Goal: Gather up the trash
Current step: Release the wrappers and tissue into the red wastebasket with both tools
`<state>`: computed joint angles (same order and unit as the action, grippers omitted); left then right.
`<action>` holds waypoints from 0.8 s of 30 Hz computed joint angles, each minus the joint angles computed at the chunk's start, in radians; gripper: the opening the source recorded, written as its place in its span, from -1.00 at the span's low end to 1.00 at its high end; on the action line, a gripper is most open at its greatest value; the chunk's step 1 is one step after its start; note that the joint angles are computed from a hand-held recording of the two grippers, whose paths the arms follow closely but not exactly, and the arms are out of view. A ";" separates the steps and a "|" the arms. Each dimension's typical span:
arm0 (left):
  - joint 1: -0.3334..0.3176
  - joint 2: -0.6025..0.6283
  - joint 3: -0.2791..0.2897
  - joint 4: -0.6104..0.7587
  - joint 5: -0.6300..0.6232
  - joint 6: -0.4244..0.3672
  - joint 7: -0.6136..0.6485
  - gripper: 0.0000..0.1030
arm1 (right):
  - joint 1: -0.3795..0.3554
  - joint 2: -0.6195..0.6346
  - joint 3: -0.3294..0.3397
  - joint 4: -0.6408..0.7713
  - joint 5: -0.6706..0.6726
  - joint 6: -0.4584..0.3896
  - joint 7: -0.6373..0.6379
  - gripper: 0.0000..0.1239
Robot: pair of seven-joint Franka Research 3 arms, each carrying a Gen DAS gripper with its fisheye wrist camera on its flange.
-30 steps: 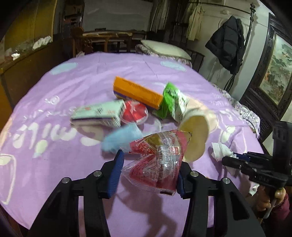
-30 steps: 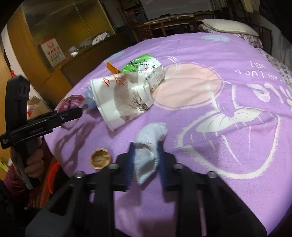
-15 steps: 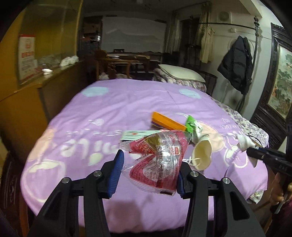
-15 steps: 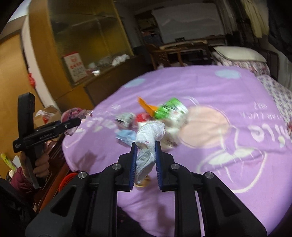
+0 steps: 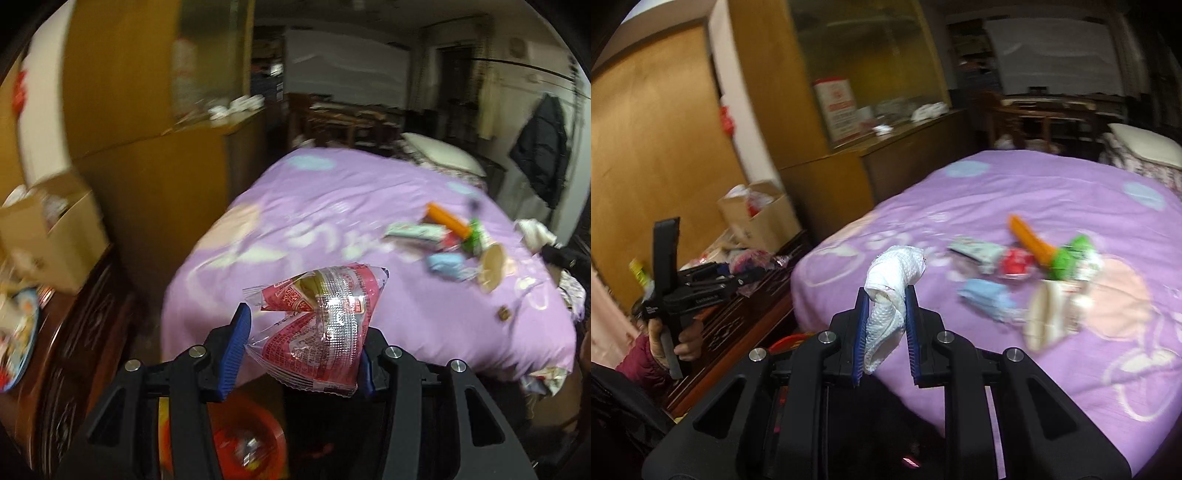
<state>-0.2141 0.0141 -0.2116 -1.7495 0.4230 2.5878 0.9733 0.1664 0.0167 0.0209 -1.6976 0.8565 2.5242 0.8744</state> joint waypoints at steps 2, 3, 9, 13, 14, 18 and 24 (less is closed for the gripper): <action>0.020 -0.060 0.017 -0.087 -0.038 -0.004 -0.002 -0.03 | 0.015 0.030 0.015 0.041 -0.020 -0.037 0.013 -0.67; 0.027 -0.076 0.022 -0.111 -0.054 -0.006 0.001 -0.03 | 0.020 0.045 0.022 0.061 -0.030 -0.051 0.021 -0.67; 0.065 -0.154 0.048 -0.273 -0.154 0.006 0.048 0.00 | 0.063 0.137 0.067 0.174 -0.111 -0.141 0.071 -0.67; 0.087 -0.149 0.041 -0.308 -0.132 -0.005 0.025 0.46 | 0.090 0.219 0.088 0.275 -0.183 -0.213 0.125 -0.67; 0.090 -0.152 0.043 -0.321 -0.132 0.003 0.021 0.49 | 0.096 0.238 0.093 0.299 -0.200 -0.229 0.137 -0.67; 0.108 -0.163 0.056 -0.361 -0.152 0.038 0.004 0.70 | 0.116 0.300 0.109 0.371 -0.250 -0.288 0.171 -0.67; 0.154 -0.199 0.059 -0.415 -0.088 0.072 -0.084 0.81 | 0.150 0.425 0.127 0.529 -0.321 -0.407 0.228 -0.67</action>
<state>-0.0601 -0.1848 -0.1526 -2.1649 0.3350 2.6594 0.8889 0.3164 0.4418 0.1481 -1.1690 0.5354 2.1175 1.1023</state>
